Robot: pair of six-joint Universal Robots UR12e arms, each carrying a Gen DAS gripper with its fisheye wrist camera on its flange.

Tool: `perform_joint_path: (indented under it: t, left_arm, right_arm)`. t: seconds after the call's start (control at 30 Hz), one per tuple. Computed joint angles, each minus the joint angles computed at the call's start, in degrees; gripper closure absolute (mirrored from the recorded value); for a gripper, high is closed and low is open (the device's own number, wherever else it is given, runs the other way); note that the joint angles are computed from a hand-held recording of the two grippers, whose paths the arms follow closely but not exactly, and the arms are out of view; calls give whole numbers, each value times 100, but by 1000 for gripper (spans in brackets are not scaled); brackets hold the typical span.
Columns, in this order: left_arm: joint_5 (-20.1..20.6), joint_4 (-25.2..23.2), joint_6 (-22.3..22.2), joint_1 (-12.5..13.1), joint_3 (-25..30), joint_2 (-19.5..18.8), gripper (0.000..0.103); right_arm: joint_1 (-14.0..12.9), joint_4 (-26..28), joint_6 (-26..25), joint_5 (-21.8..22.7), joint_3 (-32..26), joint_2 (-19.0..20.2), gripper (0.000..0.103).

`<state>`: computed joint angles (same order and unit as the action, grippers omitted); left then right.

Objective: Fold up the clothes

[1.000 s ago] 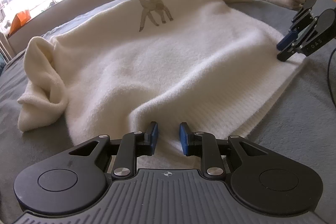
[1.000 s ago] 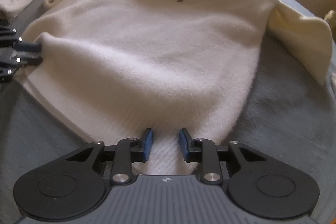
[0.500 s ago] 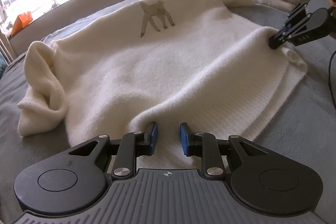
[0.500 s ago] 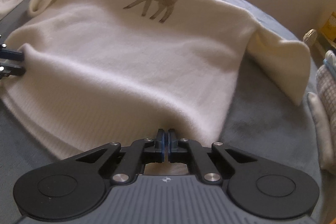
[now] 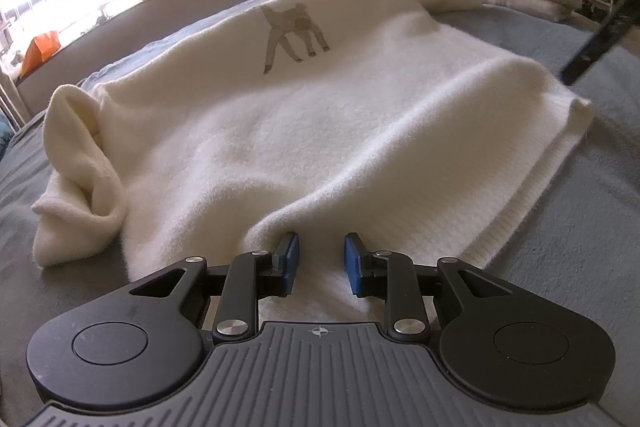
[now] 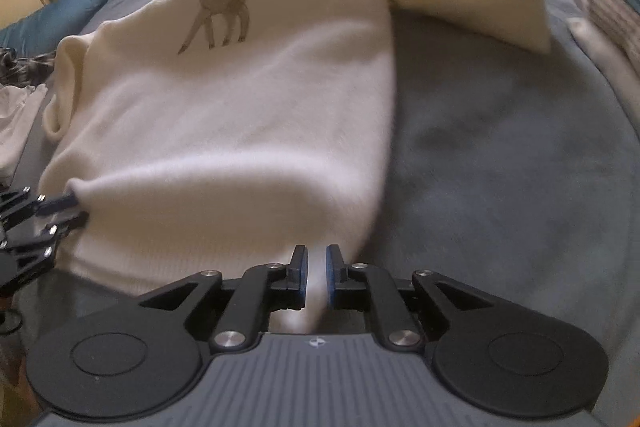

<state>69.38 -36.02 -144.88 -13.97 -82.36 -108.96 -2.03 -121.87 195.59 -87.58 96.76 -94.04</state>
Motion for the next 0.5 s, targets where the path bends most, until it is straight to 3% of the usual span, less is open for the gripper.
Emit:
perform_joint_path:
  t: [0.07,0.2,0.5]
  left_arm:
    - [5,6,-5,-2,-4,1,77]
    - [43,-2,-18,-15,2,4,77]
    - [160,-8,-22,-46,13,10,77]
  right_arm:
    - [64,106,-131,-49,10,-70,84]
    - [211,-26,-504,-186,43,-88,82]
    - [575,-345,-1901,-811,137,50,77]
